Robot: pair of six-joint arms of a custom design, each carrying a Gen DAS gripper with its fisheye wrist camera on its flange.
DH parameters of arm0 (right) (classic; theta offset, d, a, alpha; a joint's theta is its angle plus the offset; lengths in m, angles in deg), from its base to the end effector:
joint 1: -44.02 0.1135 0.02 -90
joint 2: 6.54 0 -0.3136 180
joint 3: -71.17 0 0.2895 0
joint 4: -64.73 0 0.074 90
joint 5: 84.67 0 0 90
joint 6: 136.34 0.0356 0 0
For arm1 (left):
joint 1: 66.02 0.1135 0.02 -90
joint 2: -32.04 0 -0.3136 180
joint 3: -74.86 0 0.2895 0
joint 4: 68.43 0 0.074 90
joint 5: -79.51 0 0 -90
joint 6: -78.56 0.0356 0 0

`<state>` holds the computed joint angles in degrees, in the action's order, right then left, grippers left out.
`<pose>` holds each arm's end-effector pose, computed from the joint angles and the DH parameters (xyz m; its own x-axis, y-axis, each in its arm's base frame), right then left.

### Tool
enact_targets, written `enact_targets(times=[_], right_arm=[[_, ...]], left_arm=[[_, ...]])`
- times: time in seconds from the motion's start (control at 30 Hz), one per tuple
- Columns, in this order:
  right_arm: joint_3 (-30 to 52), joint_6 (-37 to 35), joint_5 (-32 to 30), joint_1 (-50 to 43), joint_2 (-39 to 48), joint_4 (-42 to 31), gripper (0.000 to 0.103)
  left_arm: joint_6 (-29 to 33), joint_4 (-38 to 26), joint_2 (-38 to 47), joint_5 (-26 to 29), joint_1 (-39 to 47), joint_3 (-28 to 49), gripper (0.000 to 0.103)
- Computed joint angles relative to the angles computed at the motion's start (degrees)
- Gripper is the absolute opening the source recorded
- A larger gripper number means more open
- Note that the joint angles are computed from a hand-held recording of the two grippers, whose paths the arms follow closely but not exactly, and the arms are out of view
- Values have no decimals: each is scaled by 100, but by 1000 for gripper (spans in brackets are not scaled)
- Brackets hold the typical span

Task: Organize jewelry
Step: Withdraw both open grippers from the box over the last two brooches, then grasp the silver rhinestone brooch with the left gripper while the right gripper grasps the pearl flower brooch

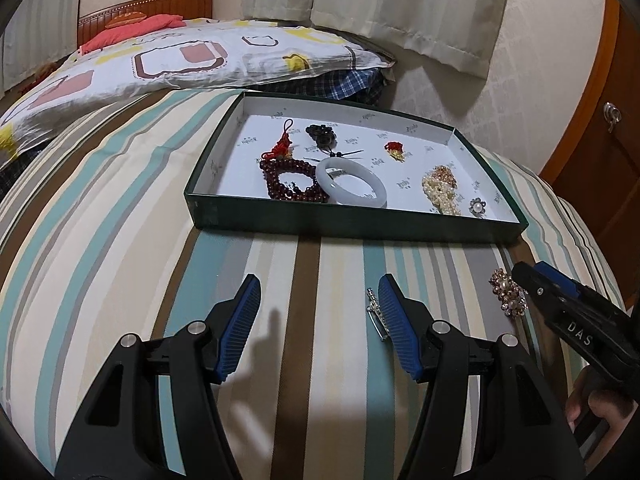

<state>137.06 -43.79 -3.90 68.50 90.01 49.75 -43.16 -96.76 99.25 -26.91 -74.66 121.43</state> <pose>0.3445 0.1631 0.1994 -0.6728 -0.2581 -0.6934 -0.4816 0.8642 0.1457 0.2392 -0.0262 0.2190 -0.6137 -0.4169 -0.6705 -0.4256 0.8900 -0.1638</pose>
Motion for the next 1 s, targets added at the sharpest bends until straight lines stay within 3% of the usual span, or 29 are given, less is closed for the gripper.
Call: enact_targets(times=[0.3,0.37,0.43,0.53,0.87,1.0], right_arm=[[88,-56,-21,42,145,-291,47],[118,-48,-86,41,171,-377,40],[138,-54,-126,61,193,-455,27],[84,-114,-105,103,135,-451,23],[-70,-142,-80,149,-28,-376,22],[-49,-139,-104,142,-12,-392,22]], left_arm=[[-8,-53,-10,-20,-54,-7,60],[-9,-63,0,-14,-73,-12,60],[-12,-63,3,-20,-105,-20,60],[-3,-41,69,-6,-152,-7,60],[74,81,383,215,-258,46,58],[173,175,575,369,-287,90,49]])
